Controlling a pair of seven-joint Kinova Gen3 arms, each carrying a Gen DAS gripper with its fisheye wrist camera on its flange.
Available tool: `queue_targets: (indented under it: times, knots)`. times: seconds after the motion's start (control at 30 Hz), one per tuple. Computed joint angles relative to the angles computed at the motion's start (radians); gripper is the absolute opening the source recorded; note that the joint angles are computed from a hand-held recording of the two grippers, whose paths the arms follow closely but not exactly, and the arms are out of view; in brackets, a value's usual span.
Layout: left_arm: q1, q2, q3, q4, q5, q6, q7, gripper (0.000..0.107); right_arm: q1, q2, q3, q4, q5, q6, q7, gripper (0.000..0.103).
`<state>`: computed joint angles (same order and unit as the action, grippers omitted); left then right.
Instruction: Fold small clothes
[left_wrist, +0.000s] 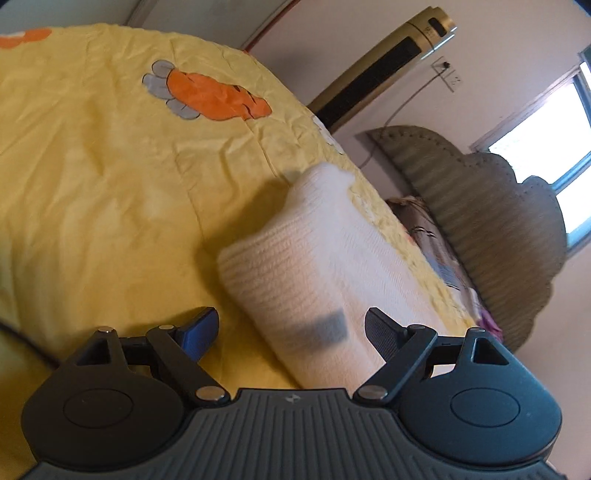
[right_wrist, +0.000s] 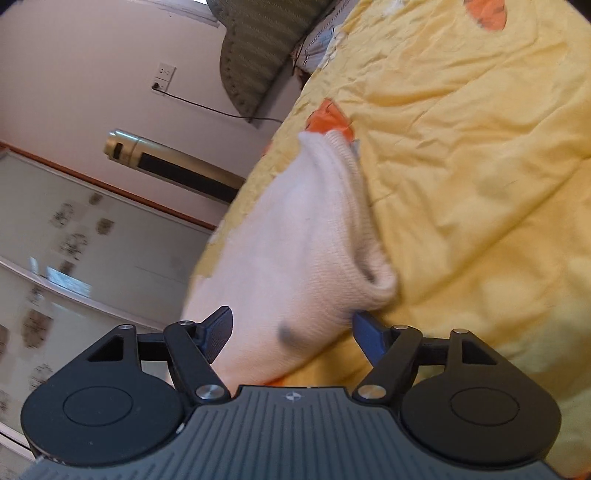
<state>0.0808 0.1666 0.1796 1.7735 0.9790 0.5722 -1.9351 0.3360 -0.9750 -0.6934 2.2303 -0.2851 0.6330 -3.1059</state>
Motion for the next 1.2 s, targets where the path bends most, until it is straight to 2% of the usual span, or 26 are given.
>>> queue_targets:
  times: [0.03, 0.07, 0.13, 0.23, 0.27, 0.3, 0.33, 0.37, 0.4, 0.43, 0.5, 0.63, 0.7, 0.77, 0.83, 0.87, 0.93, 1.03, 1.1, 1.13, 1.2]
  knots:
    - [0.014, 0.017, 0.009, -0.02, -0.025, -0.022, 0.031, 0.088, 0.009, 0.017, -0.009, 0.007, 0.005, -0.018, -0.009, 0.079]
    - [0.016, 0.036, 0.025, -0.043, -0.05, -0.029, 0.046, 0.097, 0.021, 0.043, -0.018, 0.006, 0.009, -0.021, -0.018, 0.08]
    - [0.075, 0.048, 0.014, -0.069, -0.131, -0.078, 0.116, 0.103, 0.073, 0.074, -0.05, -0.003, 0.005, -0.026, -0.015, 0.077]
    - [0.19, 0.053, -0.056, -0.099, -0.253, -0.093, 0.208, 0.103, 0.179, 0.093, -0.129, -0.044, 0.029, -0.015, -0.031, 0.078]
    - [0.231, 0.048, -0.085, -0.09, -0.281, -0.12, 0.23, 0.098, 0.212, 0.099, -0.152, -0.06, 0.034, -0.006, -0.031, 0.079]
    - [0.265, 0.04, -0.111, -0.085, -0.314, -0.13, 0.236, 0.088, 0.251, 0.098, -0.175, -0.081, 0.032, 0.014, -0.018, 0.08]
    - [0.28, 0.042, -0.124, -0.087, -0.332, -0.125, 0.229, 0.037, 0.29, 0.098, -0.204, -0.11, 0.048, 0.051, -0.017, 0.078]
    - [0.276, 0.048, -0.12, -0.096, -0.332, -0.103, 0.239, 0.029, 0.323, 0.113, -0.24, -0.143, 0.079, 0.092, -0.017, 0.064]
    - [0.254, 0.044, -0.109, -0.097, -0.317, -0.089, 0.243, 0.025, 0.347, 0.141, -0.274, -0.175, 0.112, 0.132, -0.001, 0.04]
    - [0.251, 0.042, -0.115, -0.108, -0.31, -0.066, 0.231, 0.022, 0.366, 0.155, -0.295, -0.199, 0.129, 0.167, 0.013, 0.037]
    - [0.282, 0.025, -0.168, -0.12, -0.272, -0.032, 0.175, 0.021, 0.38, 0.139, -0.288, -0.213, 0.115, 0.188, 0.027, 0.032]
    - [0.247, -0.046, -0.18, -0.117, -0.177, 0.058, 0.013, 0.02, 0.343, 0.092, -0.222, -0.209, 0.096, 0.166, 0.06, 0.029]
    - [0.271, -0.091, -0.259, -0.099, -0.114, 0.139, -0.069, 0.02, 0.312, 0.074, -0.182, -0.224, 0.099, 0.173, 0.074, 0.028]
    - [0.261, -0.151, -0.315, -0.053, -0.057, 0.22, -0.148, 0.02, 0.271, 0.054, -0.144, -0.247, 0.099, 0.202, 0.086, 0.028]
    - [0.271, -0.214, -0.396, 0.003, -0.051, 0.302, -0.193, 0.02, 0.222, 0.022, -0.1, -0.279, 0.082, 0.258, 0.104, 0.028]
    - [0.26, -0.238, -0.416, 0.023, -0.068, 0.342, -0.195, 0.02, 0.195, -0.004, -0.076, -0.297, 0.059, 0.298, 0.121, 0.028]
    - [0.184, -0.279, -0.403, 0.062, -0.122, 0.424, -0.179, 0.02, 0.136, -0.039, -0.059, -0.337, 0.041, 0.38, 0.112, 0.028]
    - [0.045, -0.298, -0.324, 0.121, -0.179, 0.492, -0.157, 0.02, 0.078, -0.086, -0.078, -0.394, -0.004, 0.502, 0.049, 0.028]
    - [-0.029, -0.295, -0.266, 0.169, -0.149, 0.47, -0.201, 0.027, 0.097, -0.114, -0.096, -0.415, -0.067, 0.579, 0.068, 0.029]
    - [-0.063, -0.297, -0.241, 0.181, -0.134, 0.459, -0.235, 0.033, 0.118, -0.118, -0.118, -0.426, -0.086, 0.62, 0.08, 0.03]
    - [-0.08, -0.296, -0.236, 0.159, -0.151, 0.487, -0.281, 0.042, 0.15, -0.116, -0.138, -0.422, -0.12, 0.66, 0.105, 0.041]
